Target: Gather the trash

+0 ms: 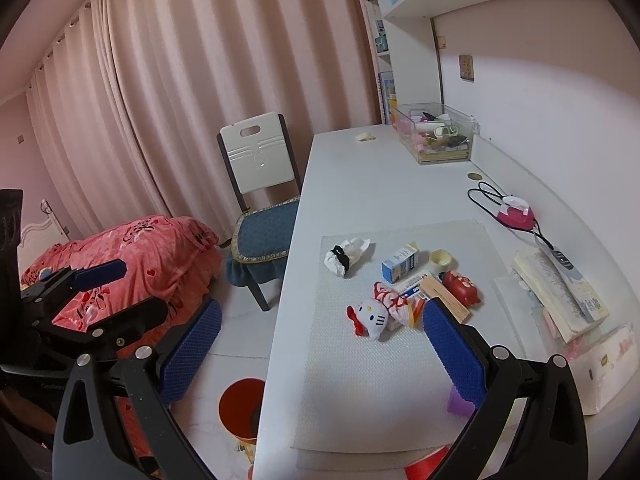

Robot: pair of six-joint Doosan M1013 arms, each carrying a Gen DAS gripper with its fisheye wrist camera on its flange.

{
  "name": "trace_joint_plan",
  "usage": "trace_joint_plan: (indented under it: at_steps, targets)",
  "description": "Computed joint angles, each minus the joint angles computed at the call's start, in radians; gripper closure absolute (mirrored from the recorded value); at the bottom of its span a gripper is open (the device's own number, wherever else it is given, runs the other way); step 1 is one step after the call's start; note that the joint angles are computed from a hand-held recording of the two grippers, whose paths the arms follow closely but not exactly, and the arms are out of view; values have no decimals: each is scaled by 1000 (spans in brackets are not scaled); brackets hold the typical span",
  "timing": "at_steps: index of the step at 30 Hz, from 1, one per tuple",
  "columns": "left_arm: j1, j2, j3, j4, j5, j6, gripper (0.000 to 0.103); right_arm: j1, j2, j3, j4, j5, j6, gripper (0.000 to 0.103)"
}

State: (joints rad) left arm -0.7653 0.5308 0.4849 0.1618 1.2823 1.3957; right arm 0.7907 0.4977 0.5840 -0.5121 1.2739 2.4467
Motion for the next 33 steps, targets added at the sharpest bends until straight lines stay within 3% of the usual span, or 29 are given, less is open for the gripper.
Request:
trace_joint_plan:
  at_steps: [14, 33]
  targets:
    - [-1, 15, -29, -28, 18, 39, 6, 1, -27, 47, -27, -4, 49, 4]
    - [-1, 22, -41, -19, 34, 35, 6, -3, -13, 23, -11, 4, 41, 4]
